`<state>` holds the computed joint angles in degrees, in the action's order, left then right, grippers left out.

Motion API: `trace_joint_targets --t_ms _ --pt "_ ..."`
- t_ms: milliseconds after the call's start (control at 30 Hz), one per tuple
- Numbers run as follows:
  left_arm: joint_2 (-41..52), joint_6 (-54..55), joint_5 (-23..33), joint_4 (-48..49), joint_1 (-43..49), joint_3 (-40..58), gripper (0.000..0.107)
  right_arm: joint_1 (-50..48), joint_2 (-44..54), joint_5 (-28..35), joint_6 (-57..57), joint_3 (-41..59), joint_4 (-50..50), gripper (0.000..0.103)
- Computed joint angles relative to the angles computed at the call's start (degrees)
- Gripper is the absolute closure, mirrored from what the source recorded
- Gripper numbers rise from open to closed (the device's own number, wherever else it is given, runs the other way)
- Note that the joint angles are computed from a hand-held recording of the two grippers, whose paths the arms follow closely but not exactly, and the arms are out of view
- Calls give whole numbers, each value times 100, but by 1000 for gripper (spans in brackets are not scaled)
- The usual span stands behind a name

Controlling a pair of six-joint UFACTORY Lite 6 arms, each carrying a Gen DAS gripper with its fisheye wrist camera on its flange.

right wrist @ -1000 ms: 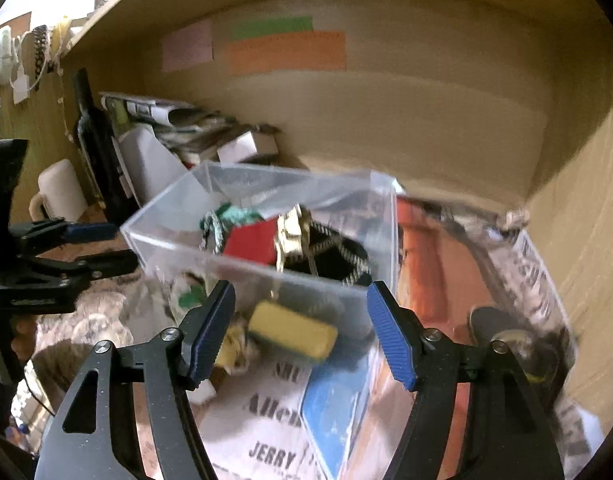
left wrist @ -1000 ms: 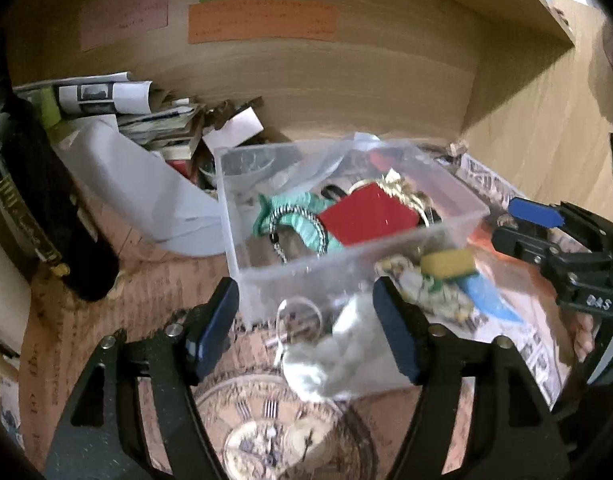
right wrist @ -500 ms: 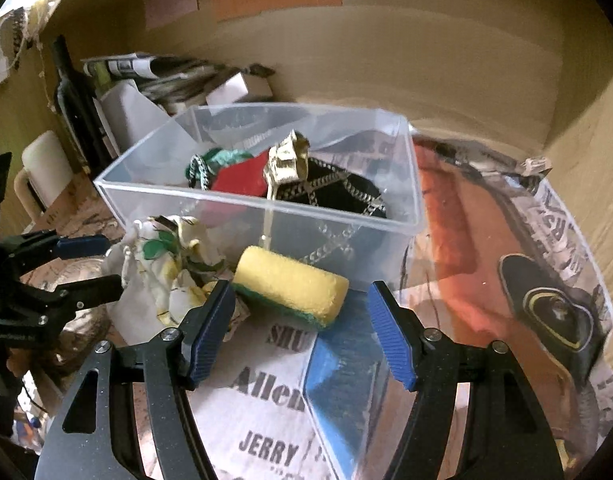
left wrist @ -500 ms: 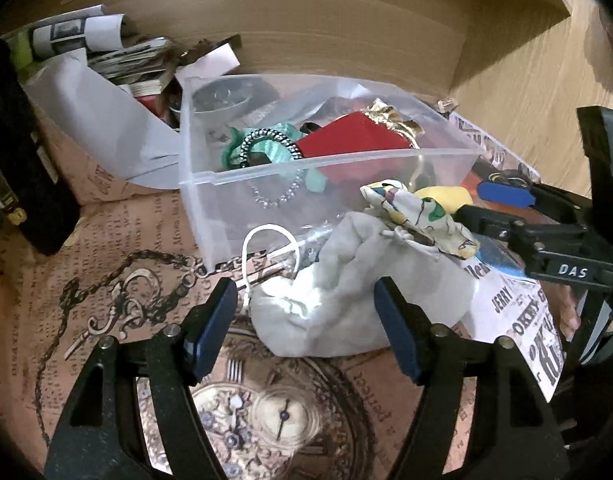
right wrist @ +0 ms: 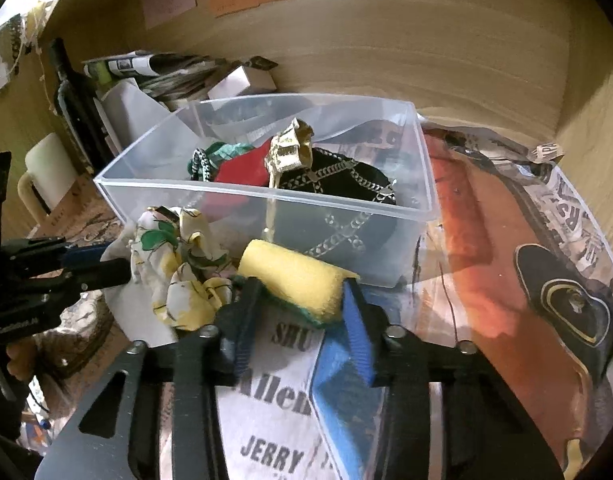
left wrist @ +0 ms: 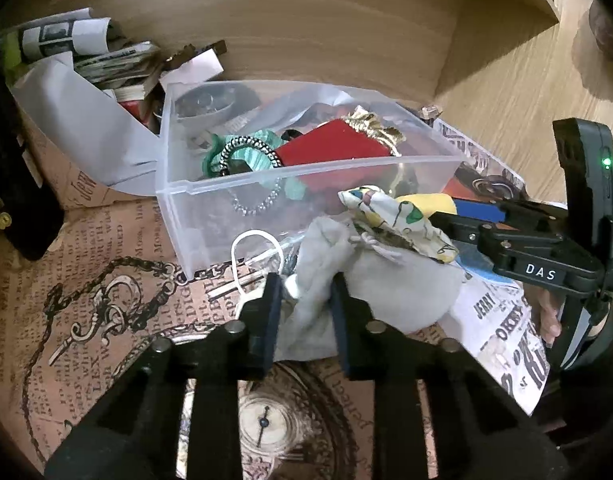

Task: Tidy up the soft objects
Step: 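Grasp the yellow-green sponge with the right tool while the left tool grasps the white cloth bag, then carry the sponge with the right tool while the left tool lifts the white bag over the box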

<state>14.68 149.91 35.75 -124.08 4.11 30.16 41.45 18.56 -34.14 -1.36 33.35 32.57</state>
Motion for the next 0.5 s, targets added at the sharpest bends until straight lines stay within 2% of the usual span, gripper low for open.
trace_joint_targets --t_ms 133,500 --pt "-509 133 22 -143 104 -359 89 135 -305 -231 -90 -268 276 69" --pt "-2503 -860 237 811 823 -1061 89 758 -1676 -775 -1066 -1003 1601 69"
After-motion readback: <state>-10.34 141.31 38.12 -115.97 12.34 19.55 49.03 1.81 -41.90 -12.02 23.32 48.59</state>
